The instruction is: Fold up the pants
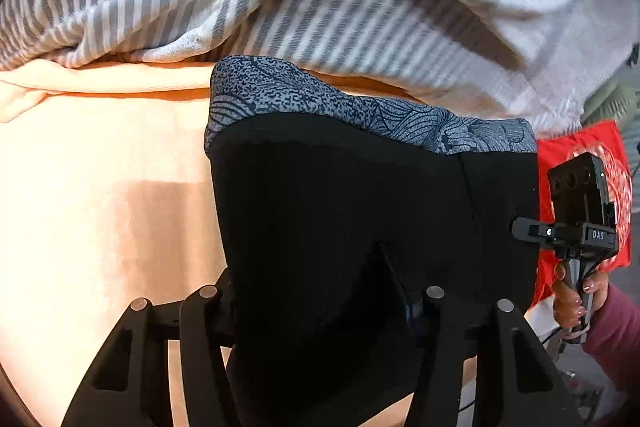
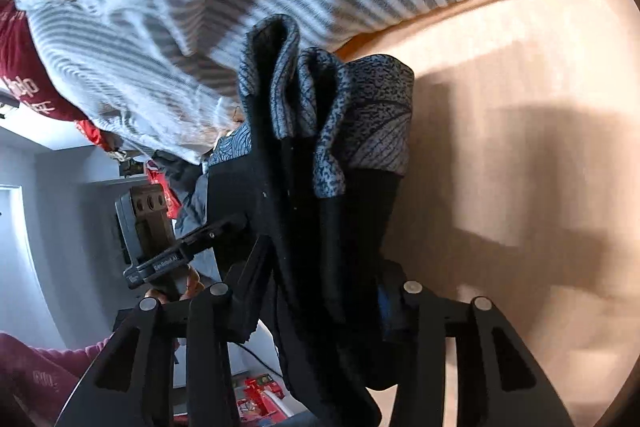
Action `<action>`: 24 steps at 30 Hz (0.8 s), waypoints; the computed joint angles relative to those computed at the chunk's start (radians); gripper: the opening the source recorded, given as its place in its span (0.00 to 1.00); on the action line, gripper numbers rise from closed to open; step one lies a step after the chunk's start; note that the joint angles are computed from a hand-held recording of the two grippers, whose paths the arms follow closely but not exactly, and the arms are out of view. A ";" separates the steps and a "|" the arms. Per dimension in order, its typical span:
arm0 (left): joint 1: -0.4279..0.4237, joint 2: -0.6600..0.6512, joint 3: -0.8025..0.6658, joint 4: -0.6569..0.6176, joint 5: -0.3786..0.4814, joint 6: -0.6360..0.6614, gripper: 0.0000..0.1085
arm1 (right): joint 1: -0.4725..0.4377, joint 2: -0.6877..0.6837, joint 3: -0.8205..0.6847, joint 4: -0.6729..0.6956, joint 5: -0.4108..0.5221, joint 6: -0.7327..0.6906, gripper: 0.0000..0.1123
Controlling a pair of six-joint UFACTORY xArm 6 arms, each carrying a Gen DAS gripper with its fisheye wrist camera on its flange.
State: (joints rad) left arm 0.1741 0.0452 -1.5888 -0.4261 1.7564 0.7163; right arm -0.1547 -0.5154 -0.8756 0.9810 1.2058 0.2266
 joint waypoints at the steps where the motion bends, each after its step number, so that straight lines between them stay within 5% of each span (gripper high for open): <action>1: 0.011 -0.010 -0.004 0.005 0.014 0.015 0.53 | -0.004 -0.026 0.009 -0.001 0.011 0.015 0.42; 8: 0.054 -0.181 0.154 0.058 0.045 0.037 0.53 | -0.013 -0.204 0.083 -0.041 0.102 0.110 0.42; 14: 0.072 -0.299 0.344 0.110 -0.023 0.015 0.58 | 0.011 -0.279 0.151 -0.106 0.164 0.143 0.45; 16: 0.087 -0.320 0.360 0.117 -0.055 0.006 0.70 | 0.045 -0.295 0.154 -0.155 0.158 0.174 0.52; 24: 0.129 -0.353 0.293 0.175 -0.151 0.065 0.71 | 0.026 -0.384 0.074 -0.370 0.254 0.407 0.50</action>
